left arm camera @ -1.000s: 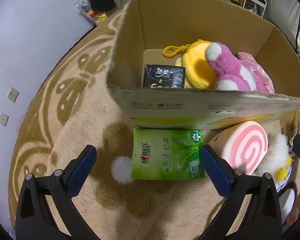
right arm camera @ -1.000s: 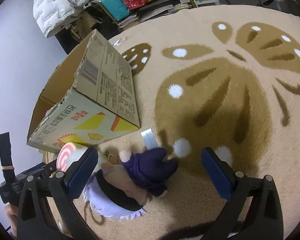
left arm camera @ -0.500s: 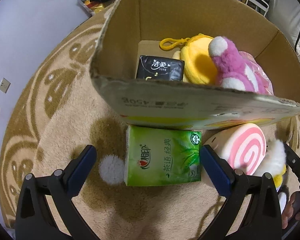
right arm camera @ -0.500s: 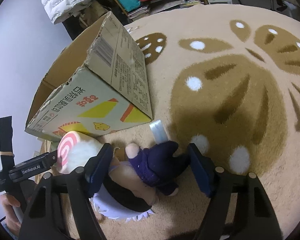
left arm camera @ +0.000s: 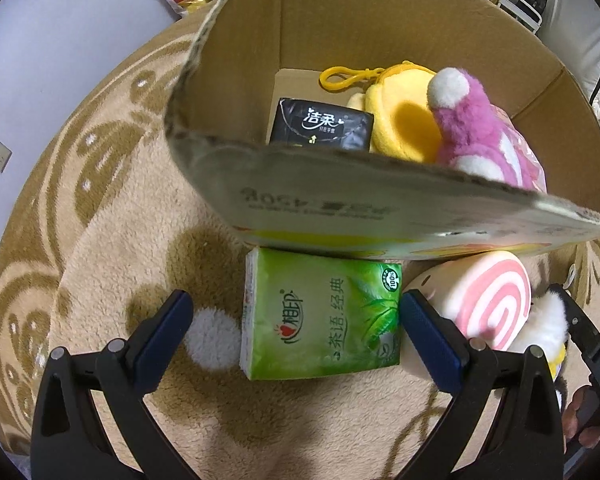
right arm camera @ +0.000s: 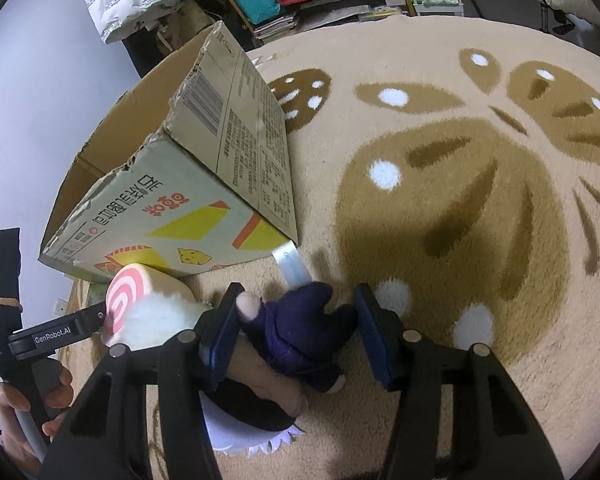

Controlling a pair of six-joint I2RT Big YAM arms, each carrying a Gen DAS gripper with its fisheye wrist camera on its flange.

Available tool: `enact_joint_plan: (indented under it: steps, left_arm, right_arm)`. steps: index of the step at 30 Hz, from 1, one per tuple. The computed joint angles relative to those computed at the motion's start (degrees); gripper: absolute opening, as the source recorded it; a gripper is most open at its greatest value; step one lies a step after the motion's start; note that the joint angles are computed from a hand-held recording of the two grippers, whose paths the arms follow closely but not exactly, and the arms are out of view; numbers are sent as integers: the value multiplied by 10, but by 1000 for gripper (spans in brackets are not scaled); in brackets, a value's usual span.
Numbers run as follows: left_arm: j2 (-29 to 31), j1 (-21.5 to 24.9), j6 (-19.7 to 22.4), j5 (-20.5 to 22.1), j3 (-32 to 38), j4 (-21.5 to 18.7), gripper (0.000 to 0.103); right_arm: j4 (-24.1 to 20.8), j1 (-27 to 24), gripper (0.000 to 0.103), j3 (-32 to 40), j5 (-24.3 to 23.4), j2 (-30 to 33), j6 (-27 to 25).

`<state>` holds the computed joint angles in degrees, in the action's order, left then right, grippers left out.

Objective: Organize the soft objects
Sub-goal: 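Close the right tool on the purple doll while the left tool reaches the green tissue pack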

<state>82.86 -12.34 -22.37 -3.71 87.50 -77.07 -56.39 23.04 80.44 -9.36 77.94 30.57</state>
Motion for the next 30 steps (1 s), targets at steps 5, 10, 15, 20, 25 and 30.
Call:
enact_joint_plan:
  steps: [5,10,15,20,25,30]
  left_arm:
    - [3,0,-5,4,0,0,102]
    - [4,-1,4,2,1,1,102]
    - [8,-6,11,-2,11,-4,102]
    - [12,-5,10,-4,12,-3,102]
    - [15,-5,3,-3,11,4,102]
    - [20,-11,2,-16,12,4,101]
  right_arm:
    - [1,-1,59,-2,-1,-1,-2]
    - [2,0,59,-2,0,0,0]
    - [2,1,59,-2,3,0,-5]
    - [4,3,59,-2,5,-1,-3]
    - [10,10,56,-3,22,-4,-13]
    - [15,14,54,-3,40,-8,-15]
